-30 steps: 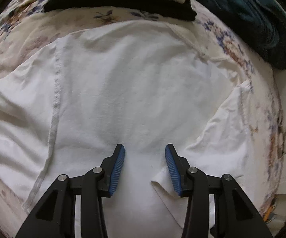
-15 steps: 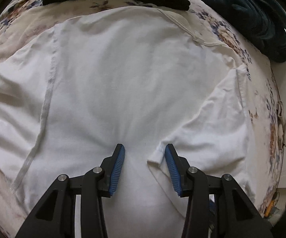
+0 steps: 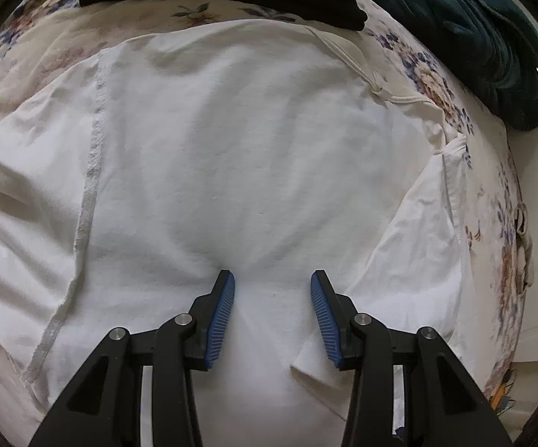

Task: Fold small clothes

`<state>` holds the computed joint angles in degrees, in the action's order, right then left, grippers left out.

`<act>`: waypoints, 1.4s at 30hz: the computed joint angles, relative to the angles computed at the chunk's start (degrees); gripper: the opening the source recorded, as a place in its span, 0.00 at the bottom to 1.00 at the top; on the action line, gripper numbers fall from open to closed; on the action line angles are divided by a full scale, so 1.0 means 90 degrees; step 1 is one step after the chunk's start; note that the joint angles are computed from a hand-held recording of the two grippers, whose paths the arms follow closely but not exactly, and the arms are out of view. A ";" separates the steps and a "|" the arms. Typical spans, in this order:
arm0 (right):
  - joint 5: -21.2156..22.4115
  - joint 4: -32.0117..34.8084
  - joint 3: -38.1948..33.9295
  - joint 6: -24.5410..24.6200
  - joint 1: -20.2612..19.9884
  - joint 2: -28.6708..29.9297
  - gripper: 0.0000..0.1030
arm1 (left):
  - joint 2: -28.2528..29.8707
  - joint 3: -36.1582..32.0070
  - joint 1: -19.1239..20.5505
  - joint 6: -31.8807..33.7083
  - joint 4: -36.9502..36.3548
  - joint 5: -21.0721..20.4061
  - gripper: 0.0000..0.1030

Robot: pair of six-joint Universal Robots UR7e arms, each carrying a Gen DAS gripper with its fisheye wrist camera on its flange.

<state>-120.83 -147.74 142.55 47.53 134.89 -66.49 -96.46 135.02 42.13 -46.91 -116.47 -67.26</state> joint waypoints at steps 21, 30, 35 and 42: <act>-0.0181 0.0004 0.0130 0.0112 -0.0053 -0.0245 0.03 | -0.0096 0.0136 -0.0682 -0.0340 0.0694 0.0202 0.39; 0.0163 0.0779 0.0056 0.0177 0.0154 -0.0542 0.03 | -0.0022 0.0071 -0.0519 -0.0318 0.0588 0.0113 0.39; 0.0637 0.0763 0.0410 0.0135 -0.0250 -0.1314 0.26 | -0.0491 0.0084 -0.0087 -0.0438 0.0010 -0.0780 0.39; 0.0180 0.1183 0.0644 0.0614 -0.0312 -0.2711 0.46 | 0.0205 0.0009 -0.0464 0.0490 0.0106 -0.1042 0.37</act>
